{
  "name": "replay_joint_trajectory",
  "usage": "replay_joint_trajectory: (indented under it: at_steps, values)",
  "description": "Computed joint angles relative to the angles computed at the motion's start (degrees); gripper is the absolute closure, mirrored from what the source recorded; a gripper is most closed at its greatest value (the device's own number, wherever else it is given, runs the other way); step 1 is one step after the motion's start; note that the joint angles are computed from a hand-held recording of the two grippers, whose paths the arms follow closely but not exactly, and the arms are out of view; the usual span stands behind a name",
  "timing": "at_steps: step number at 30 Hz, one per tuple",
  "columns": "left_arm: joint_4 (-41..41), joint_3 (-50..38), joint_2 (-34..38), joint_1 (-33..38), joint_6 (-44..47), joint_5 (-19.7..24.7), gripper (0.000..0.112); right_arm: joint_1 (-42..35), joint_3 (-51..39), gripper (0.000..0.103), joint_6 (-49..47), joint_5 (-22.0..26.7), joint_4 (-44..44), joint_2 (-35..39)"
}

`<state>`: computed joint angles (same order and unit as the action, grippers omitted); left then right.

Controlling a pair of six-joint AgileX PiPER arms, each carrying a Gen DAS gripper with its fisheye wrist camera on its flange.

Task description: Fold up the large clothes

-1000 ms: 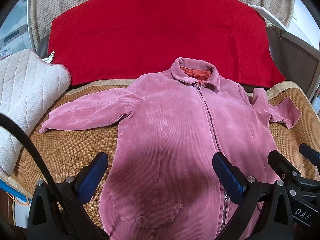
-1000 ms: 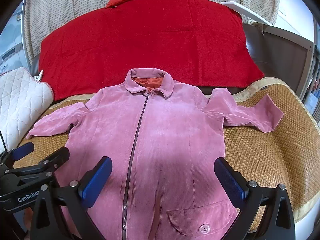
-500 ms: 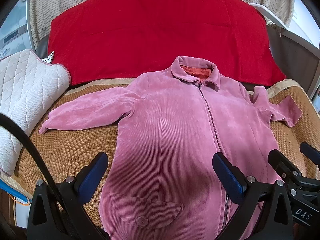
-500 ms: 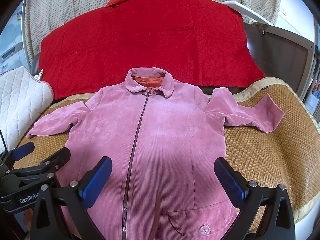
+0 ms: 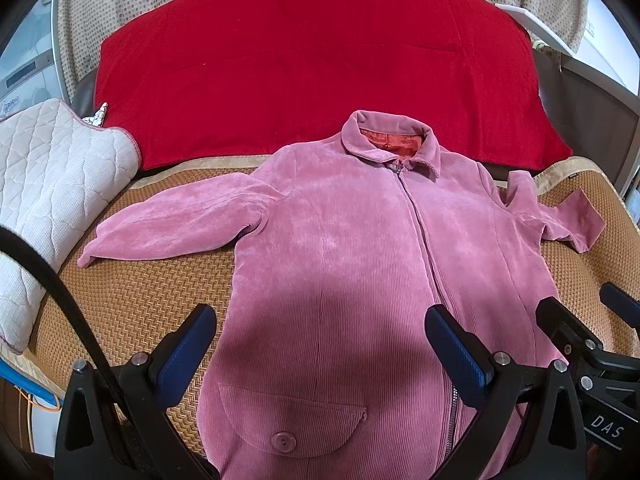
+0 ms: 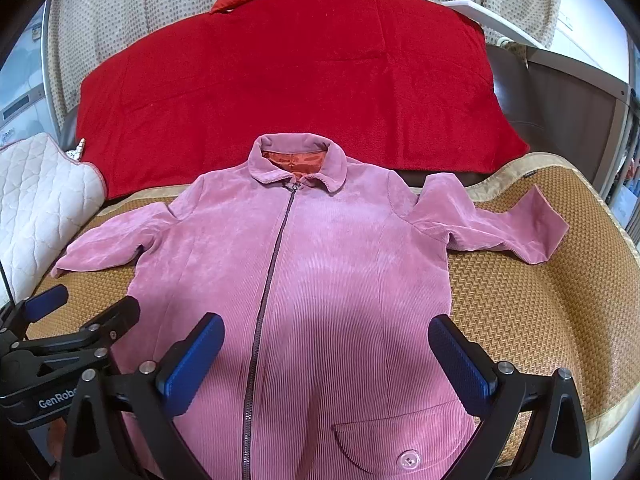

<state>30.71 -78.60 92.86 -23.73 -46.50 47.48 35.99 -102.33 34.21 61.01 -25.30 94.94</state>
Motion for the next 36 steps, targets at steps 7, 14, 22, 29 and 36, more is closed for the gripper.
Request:
replay_joint_trajectory:
  at_steps: [7,14,22,29,36]
  values:
    - [0.01,-0.08,0.30,-0.11,-0.13,0.06,0.009,-0.40,0.07,0.000,-0.43,-0.23,0.63,0.26]
    - [-0.35,-0.63,1.44,0.07,0.22,0.00,0.009,-1.51,1.20,0.000,-0.83,-1.15,1.86,0.04]
    - [-1.66,-1.18,2.71,1.70,2.02,-0.41,0.009,-6.54,3.24,0.000,-5.49,-4.30,9.63,-0.63]
    - [-5.24,0.24,3.97,13.19,5.15,-4.30,0.009,-30.16,11.53,0.000,-24.01,-10.76,44.43,-2.83]
    - [-6.69,-4.54,11.94,27.77,5.48,-5.34,0.009,-54.34,6.93,0.003,-29.74,-10.28,63.66,6.95]
